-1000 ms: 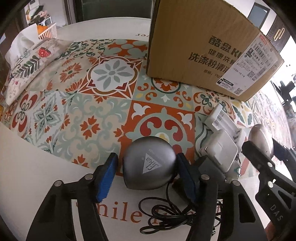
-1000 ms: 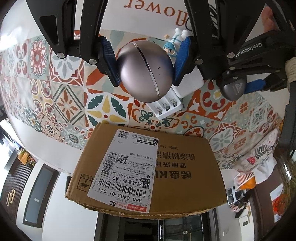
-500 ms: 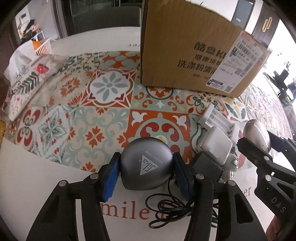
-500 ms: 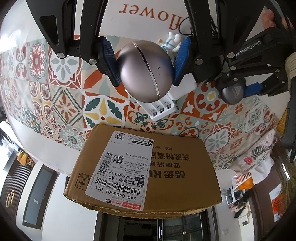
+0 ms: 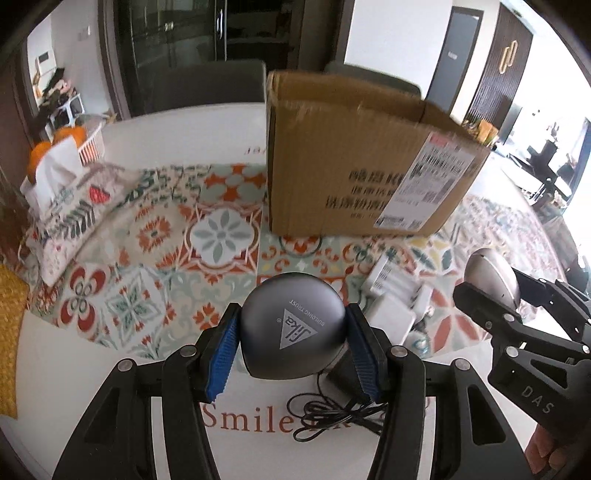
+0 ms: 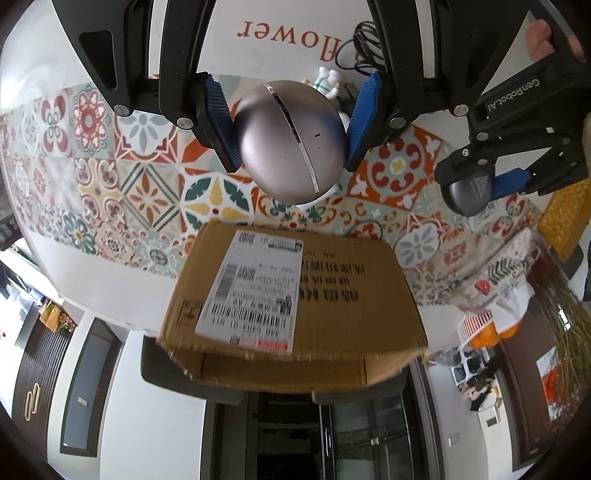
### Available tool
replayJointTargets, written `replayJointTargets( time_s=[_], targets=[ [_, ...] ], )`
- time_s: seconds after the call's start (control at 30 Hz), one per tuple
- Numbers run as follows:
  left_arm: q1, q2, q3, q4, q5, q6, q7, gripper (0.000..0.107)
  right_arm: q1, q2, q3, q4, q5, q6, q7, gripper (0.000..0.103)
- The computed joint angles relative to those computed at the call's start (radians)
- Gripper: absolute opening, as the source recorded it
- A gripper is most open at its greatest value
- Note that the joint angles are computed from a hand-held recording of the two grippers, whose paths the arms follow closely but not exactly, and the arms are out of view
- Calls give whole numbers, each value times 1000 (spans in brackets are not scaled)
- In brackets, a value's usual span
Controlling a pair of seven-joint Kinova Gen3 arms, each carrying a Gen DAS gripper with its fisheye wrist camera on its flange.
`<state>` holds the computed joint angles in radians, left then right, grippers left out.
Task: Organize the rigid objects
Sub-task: 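Lift and carry both held items over the cardboard box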
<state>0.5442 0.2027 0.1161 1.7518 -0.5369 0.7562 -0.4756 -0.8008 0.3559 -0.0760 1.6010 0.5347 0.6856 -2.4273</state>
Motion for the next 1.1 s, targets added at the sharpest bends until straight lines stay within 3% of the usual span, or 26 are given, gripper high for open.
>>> replayJointTargets(
  time_s=[0.63, 0.9, 1.1],
  targets=[
    [-17, -27, 9, -129, -85, 23, -76, 55, 5, -54, 7, -67, 124, 13, -96, 57],
    [-21, -6, -8, -198, -112, 14, -120, 55, 22, -38, 15, -128, 132, 7, -73, 57],
    [-44, 21, -27, -251, -78, -14, -190, 55, 44, -13, 28, -185, 113, -6, -26, 57]
  ],
)
